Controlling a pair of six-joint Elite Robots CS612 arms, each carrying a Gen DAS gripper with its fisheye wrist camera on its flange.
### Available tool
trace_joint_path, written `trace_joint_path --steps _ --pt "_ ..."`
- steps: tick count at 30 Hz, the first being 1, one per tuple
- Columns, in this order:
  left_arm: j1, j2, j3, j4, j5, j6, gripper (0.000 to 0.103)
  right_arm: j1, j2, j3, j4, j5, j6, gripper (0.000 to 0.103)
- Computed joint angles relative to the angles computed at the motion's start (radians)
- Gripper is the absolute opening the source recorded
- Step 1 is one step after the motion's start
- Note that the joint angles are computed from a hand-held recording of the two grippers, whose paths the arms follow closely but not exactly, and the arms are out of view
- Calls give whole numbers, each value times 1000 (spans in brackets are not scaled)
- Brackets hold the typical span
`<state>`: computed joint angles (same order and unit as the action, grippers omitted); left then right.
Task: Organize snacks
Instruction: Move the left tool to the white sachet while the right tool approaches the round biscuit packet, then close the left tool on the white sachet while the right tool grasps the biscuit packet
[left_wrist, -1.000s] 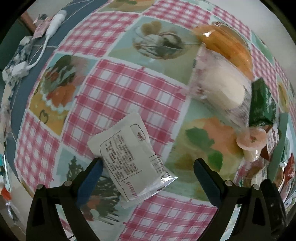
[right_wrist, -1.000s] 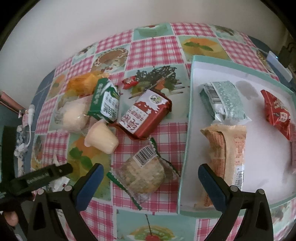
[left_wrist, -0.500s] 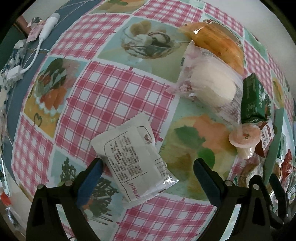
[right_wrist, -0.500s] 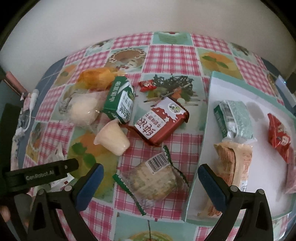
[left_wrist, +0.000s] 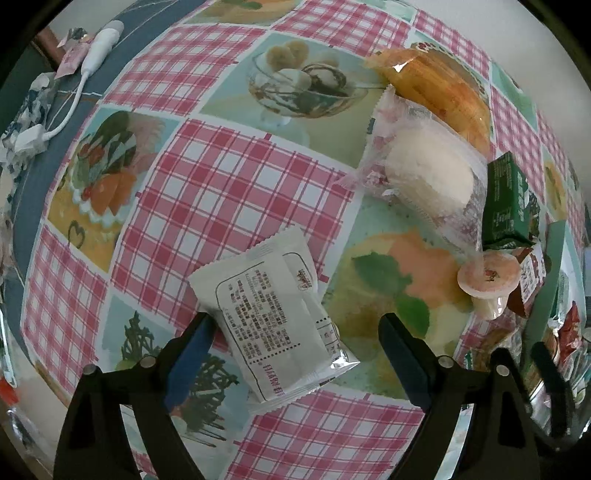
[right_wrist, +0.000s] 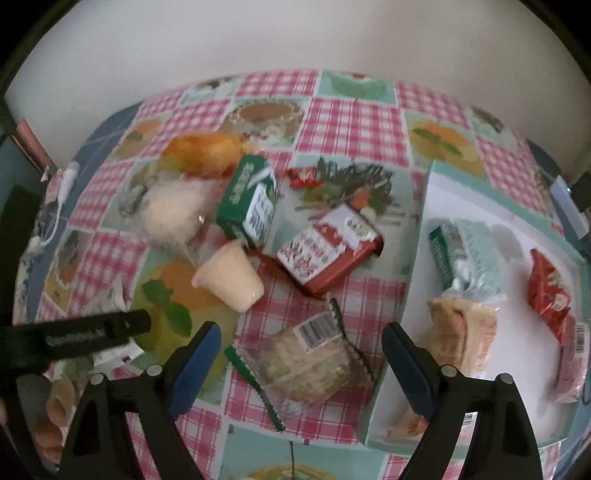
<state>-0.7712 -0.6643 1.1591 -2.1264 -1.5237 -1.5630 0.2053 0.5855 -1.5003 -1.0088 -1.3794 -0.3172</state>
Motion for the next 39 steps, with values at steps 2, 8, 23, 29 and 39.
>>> trace_joint_path --steps 2,8,23,29,39 --pt "1 -17 30 -11 -1 4 91 1 0 5 15 0 -13 90" --pt "0 -49 110 -57 -1 12 91 8 -4 10 55 0 -51 91" --pt "-2 -43 102 -49 -2 13 91 45 28 -20 31 -121 -156 85" --pt "-5 -53 116 -50 20 -1 73 38 31 -21 17 -119 -122 67" --pt "-7 -81 166 -103 31 -33 59 25 12 2 19 -120 -77 57"
